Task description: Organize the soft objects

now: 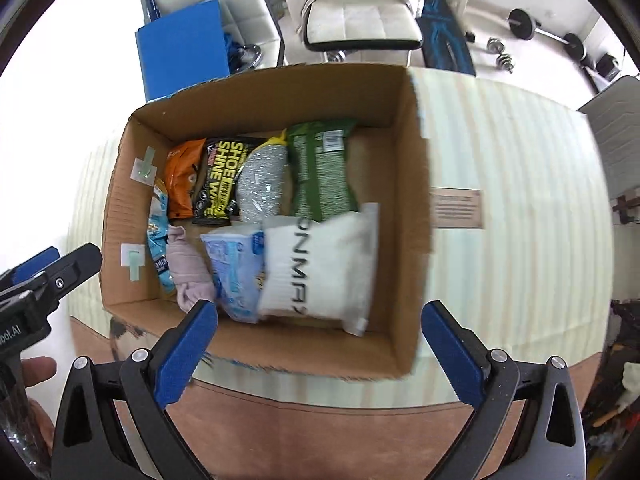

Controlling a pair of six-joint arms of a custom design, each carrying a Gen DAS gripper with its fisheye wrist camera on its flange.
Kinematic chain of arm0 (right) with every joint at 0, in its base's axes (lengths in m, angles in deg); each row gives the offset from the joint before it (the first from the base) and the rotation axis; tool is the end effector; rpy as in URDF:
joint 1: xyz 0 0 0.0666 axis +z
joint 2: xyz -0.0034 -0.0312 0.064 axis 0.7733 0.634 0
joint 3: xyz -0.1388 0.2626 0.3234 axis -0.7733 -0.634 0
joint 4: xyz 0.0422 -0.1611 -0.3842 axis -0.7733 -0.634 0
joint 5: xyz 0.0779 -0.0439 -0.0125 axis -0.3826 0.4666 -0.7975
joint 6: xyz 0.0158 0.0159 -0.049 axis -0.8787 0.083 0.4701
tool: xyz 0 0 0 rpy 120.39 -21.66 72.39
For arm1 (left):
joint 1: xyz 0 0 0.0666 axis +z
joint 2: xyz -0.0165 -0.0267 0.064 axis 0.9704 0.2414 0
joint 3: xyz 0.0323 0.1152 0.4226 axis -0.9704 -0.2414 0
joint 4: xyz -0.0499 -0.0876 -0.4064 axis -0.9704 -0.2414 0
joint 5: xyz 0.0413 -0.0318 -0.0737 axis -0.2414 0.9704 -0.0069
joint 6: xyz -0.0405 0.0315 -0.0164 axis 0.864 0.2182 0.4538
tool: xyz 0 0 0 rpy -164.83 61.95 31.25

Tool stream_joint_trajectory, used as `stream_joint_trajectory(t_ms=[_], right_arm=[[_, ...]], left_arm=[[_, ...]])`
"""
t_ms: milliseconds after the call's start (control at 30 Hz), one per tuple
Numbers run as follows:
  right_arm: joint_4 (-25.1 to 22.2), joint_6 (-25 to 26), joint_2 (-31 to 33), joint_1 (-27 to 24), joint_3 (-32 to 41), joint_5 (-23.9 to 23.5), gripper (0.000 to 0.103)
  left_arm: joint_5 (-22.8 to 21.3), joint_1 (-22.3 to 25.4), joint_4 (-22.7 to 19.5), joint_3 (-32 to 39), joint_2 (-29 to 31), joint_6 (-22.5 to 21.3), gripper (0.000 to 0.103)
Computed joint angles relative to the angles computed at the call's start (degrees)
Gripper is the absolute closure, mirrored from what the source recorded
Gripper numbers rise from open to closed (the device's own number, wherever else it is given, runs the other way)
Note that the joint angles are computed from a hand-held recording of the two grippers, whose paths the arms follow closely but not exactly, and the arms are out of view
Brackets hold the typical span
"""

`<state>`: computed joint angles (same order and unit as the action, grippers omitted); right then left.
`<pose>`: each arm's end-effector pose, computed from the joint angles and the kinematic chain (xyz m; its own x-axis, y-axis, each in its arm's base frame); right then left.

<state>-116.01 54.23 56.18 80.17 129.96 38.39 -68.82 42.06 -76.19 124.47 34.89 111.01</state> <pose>0.4873 0.2758 0.4827 -0.9836 0.1041 -0.1471 0.0879 0.9898 0.1124 0.5086 -0.3389 0.5005 -0.9648 0.0613 -0.2558 0.0716 0.9969 -0.0313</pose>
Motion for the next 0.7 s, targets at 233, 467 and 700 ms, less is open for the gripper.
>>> stream_joint_trajectory(t_ms=[233,467,700], right_arm=[[-0.9,-1.1,-4.9,0.7,-2.5,4.8,0.000],[-1.9,-2.4,-8.2,0.4,-3.5,6.6,0.000],[-6.1,-3.2,-12.5,1.9,1.3,11.4,0.000]], left_arm=[[-3.9,-3.2,0.1,0.1,-1.2,0.6,0.003],[-5.1,-4.6,-0.9,2.2,-1.8,2.5,0.003],[-7.6,-7.8,-2.9,7.7,-4.4,4.8,0.003]])
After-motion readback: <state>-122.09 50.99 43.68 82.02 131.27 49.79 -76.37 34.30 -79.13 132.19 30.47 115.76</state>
